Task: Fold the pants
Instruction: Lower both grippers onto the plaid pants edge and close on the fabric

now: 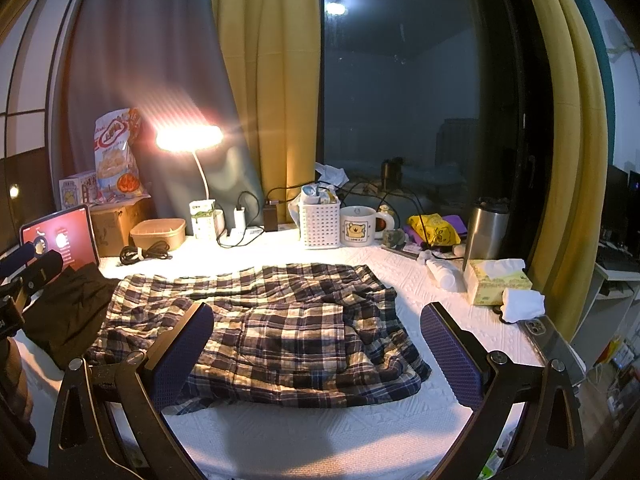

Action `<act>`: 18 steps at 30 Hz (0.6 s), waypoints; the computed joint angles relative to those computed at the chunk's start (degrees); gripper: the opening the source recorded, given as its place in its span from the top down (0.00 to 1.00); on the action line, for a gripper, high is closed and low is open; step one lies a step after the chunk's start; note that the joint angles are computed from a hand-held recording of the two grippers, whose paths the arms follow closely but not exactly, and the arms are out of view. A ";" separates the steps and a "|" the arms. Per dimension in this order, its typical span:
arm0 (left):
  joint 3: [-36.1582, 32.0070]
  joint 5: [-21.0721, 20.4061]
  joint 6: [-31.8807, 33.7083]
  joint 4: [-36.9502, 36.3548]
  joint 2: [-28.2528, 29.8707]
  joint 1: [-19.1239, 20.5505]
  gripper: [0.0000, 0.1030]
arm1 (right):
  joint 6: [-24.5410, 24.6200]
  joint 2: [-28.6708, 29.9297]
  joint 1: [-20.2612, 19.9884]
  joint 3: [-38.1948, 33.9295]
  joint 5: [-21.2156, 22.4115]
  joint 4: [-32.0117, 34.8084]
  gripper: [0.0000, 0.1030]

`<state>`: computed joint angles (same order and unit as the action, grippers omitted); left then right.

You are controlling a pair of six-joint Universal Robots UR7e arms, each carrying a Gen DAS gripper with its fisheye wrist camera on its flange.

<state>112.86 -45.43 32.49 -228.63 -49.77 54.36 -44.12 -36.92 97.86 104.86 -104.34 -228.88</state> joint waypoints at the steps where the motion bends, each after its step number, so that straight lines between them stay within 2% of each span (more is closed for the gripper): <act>1: -0.14 0.10 -0.20 0.23 -0.03 -0.02 0.00 | -0.03 0.01 -0.04 -0.02 -0.01 0.12 0.00; 11: -2.18 -0.72 -4.09 8.05 -0.08 2.19 0.00 | -1.14 0.16 -0.71 -2.67 -0.53 5.49 0.00; 18: -7.09 0.57 -5.32 15.88 1.74 6.11 0.00 | -4.76 1.89 -2.61 -10.11 -1.70 16.19 0.00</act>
<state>105.77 -44.86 27.17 -212.75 -48.02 60.47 -48.88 -35.03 95.25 94.75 -106.04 -212.69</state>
